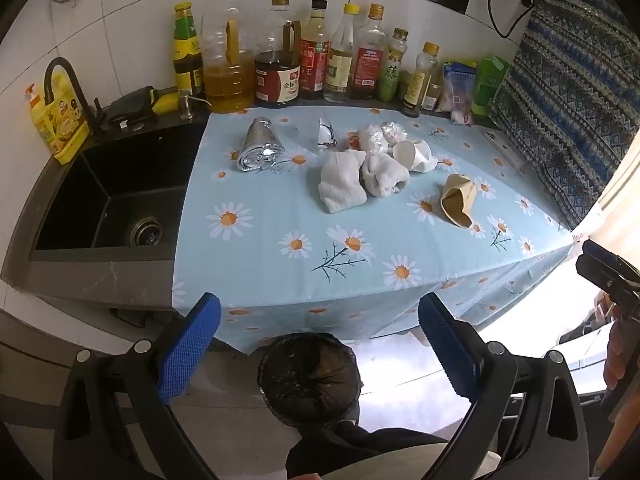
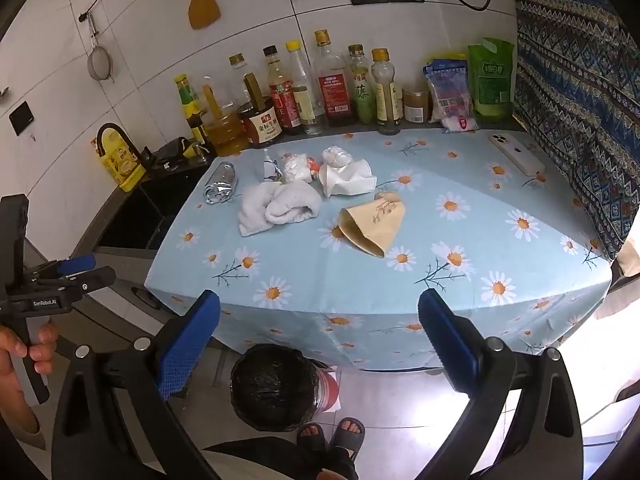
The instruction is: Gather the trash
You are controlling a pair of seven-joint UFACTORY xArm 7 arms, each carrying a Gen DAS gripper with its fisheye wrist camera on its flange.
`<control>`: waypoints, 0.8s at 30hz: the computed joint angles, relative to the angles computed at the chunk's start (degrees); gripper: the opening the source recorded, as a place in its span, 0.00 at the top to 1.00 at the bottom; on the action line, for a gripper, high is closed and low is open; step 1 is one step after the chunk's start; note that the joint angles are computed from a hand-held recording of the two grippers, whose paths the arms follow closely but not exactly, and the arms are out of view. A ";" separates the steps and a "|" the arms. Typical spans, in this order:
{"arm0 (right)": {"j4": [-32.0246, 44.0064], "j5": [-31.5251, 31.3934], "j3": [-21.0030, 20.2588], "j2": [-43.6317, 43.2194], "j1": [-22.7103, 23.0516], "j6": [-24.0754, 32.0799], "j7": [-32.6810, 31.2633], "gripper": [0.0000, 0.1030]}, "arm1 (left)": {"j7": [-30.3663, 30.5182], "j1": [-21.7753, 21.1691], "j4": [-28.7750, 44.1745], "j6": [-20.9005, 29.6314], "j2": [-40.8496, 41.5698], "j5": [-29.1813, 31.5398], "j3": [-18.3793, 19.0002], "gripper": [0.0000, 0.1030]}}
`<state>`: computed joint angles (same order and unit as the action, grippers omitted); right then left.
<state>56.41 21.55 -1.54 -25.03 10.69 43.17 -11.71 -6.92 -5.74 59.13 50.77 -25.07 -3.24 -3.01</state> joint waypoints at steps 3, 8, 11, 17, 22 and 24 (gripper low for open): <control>0.16 0.20 -0.43 0.56 0.15 -0.03 -0.97 0.05 | -0.71 0.04 -0.59 -0.62 -0.05 0.03 -0.27 0.07; -0.12 1.12 -0.72 0.88 0.06 -0.27 -1.66 0.05 | -1.83 0.13 -0.78 -0.91 -0.06 0.53 -0.53 0.07; -0.15 0.96 -0.64 0.82 -0.07 -0.27 -2.27 0.05 | -2.68 0.11 -1.26 -1.22 -0.42 0.64 -0.68 0.07; -0.21 2.36 -1.19 0.68 0.30 -0.11 -3.68 0.05 | -3.88 0.08 -1.83 -1.59 -1.10 1.59 -1.16 0.07; -0.14 3.01 -1.17 1.04 0.37 -0.07 -4.60 0.05 | -5.00 0.08 -2.15 -1.63 -1.61 2.04 -1.37 0.07; -0.07 3.46 -1.22 1.17 0.50 -0.31 -5.06 0.05 | -5.22 0.06 -2.17 -1.40 -1.70 2.16 -1.35 0.07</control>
<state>56.35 25.00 -2.76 -23.86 11.19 42.86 -16.77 -12.15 -5.68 56.96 49.37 -26.77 -1.08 -4.36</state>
